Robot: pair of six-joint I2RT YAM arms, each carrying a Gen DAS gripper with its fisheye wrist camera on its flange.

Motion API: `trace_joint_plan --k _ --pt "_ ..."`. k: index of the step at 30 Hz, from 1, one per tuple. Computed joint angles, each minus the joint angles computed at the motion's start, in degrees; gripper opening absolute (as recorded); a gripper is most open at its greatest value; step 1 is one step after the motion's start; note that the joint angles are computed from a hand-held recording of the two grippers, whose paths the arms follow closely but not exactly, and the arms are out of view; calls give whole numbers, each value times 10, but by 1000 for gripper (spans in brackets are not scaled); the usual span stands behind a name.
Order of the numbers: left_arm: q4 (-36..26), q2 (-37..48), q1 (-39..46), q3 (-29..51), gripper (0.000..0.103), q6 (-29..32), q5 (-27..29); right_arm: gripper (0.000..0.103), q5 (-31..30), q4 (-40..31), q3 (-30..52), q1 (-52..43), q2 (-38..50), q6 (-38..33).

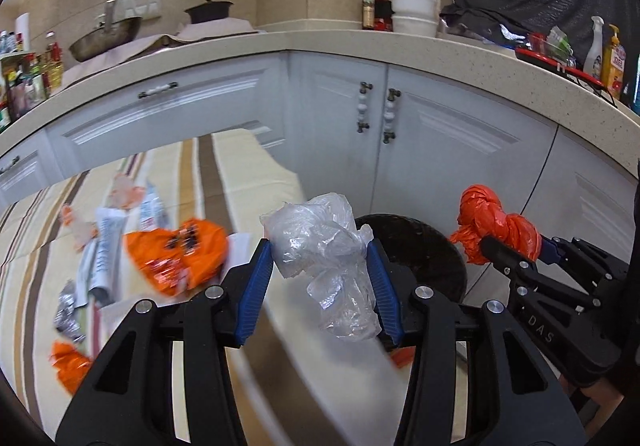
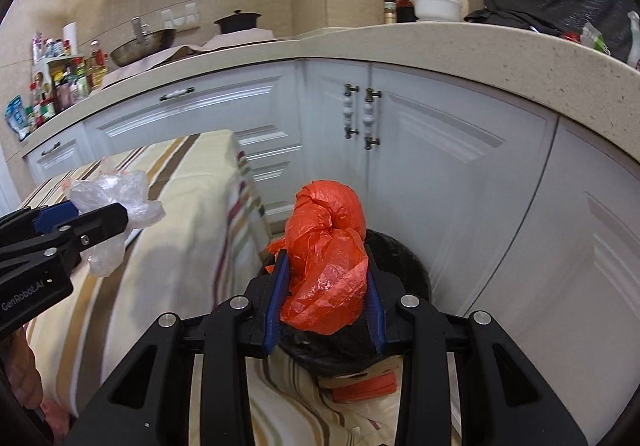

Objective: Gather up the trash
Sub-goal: 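Carry the clear bag in the left tool and orange bag in the right tool to the bin, release both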

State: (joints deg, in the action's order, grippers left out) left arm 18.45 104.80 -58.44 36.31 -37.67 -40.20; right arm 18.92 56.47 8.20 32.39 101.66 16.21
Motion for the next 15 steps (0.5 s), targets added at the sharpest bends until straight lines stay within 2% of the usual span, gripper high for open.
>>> trace_joint_plan --k 5,12,14,15 --pt "-32 68 28 105 47 36 37 35 -42 30 15 -65 41 -24" --pt "-101 164 70 251 48 49 74 35 -103 40 69 -143 101 -55" --pt "-128 197 79 298 54 59 73 39 -132 32 99 -169 128 -59" --pt "-141 213 83 320 57 61 70 49 -134 33 110 -174 138 -56"
